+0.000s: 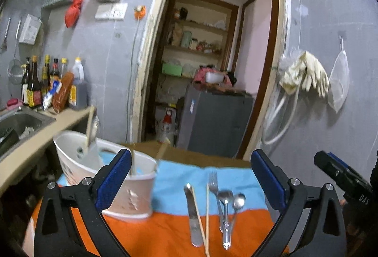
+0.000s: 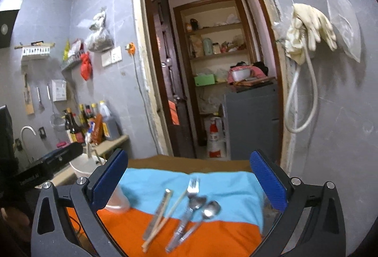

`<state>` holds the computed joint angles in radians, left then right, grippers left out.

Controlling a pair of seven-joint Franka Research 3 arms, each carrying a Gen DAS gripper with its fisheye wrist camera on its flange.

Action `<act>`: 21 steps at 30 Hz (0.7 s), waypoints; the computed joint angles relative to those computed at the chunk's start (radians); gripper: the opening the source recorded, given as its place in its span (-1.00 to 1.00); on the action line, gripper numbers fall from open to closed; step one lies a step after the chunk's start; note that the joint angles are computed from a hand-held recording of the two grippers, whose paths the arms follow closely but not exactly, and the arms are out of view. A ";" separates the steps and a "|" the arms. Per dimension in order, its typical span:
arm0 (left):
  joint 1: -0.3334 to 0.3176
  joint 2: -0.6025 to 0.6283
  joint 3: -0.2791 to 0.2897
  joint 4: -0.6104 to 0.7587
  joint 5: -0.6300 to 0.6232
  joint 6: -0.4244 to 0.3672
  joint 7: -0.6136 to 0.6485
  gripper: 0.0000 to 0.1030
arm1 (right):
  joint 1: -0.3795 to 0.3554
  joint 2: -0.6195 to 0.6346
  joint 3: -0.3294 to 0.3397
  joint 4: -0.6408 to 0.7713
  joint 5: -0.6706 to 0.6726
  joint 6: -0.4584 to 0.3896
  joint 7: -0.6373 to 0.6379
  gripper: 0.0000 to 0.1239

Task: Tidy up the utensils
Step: 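Move left tool to a wooden chopstick while right tool moves to the small spoon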

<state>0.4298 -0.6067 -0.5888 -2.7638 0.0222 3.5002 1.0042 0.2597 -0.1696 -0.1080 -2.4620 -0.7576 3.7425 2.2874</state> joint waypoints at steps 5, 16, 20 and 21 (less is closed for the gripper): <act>0.066 0.046 -0.111 0.010 -0.014 -0.028 -0.006 0.92 | -0.024 0.040 -0.016 -0.002 -0.041 -0.003 0.046 0.66; 0.194 0.197 -0.239 0.087 0.074 -0.136 -0.039 0.91 | -0.131 0.169 0.038 0.066 -0.198 -0.025 0.229 0.66; 0.195 0.257 -0.224 0.117 0.133 -0.176 -0.068 0.90 | -0.183 0.219 0.065 0.142 -0.336 -0.036 0.368 0.66; 0.196 0.271 -0.222 0.124 0.147 -0.182 -0.076 0.89 | -0.196 0.233 0.073 0.167 -0.385 -0.041 0.414 0.66</act>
